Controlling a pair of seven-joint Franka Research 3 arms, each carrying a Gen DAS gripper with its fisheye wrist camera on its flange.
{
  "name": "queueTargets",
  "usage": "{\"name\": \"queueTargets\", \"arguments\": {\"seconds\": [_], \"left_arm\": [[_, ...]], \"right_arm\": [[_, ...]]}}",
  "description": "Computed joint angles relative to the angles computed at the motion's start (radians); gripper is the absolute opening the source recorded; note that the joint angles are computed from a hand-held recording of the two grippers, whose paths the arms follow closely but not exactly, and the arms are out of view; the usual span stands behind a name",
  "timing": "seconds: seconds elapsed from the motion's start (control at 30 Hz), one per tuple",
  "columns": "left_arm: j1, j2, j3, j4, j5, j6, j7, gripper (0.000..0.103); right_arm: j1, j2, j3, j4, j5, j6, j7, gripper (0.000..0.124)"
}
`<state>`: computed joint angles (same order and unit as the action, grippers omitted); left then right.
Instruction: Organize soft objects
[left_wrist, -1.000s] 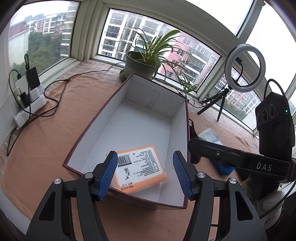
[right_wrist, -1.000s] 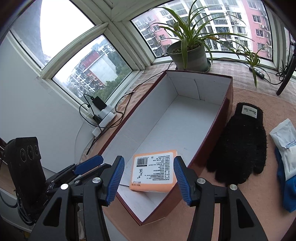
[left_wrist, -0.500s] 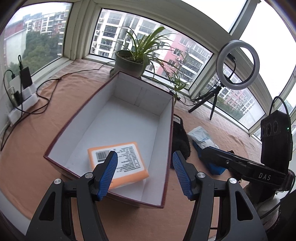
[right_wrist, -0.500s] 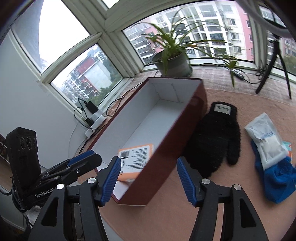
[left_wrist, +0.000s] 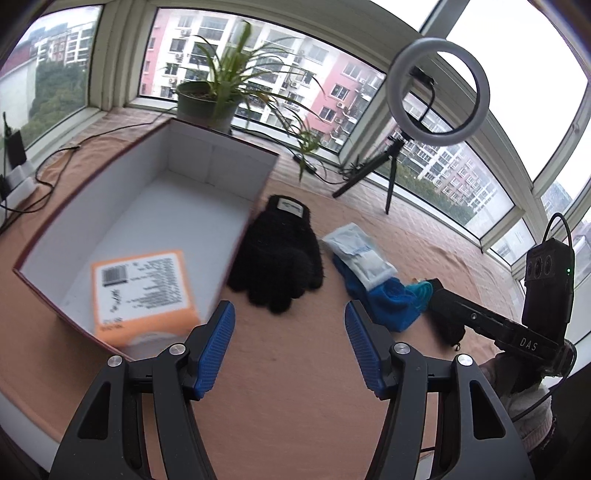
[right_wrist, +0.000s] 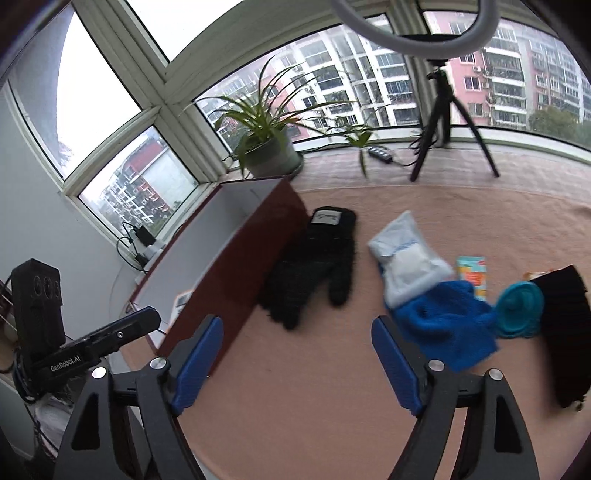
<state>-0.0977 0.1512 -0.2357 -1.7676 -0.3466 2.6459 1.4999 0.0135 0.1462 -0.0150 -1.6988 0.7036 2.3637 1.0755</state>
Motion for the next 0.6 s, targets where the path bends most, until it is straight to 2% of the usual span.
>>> {"name": "queueTargets", "arguments": {"seconds": [0.37,0.6], "left_arm": [[-0.09,0.091,-0.049,0.096,0.088,-0.014,-0.123,0.063],[-0.156,0.208,-0.078,0.231,0.163,-0.053,-0.209,0.063]], "right_arm": [[-0.113,-0.023,-0.082,-0.014,-0.063,-0.075,-0.081,0.08],[-0.224,0.076,-0.115,0.106,-0.064,-0.202,-0.066,0.08]]}}
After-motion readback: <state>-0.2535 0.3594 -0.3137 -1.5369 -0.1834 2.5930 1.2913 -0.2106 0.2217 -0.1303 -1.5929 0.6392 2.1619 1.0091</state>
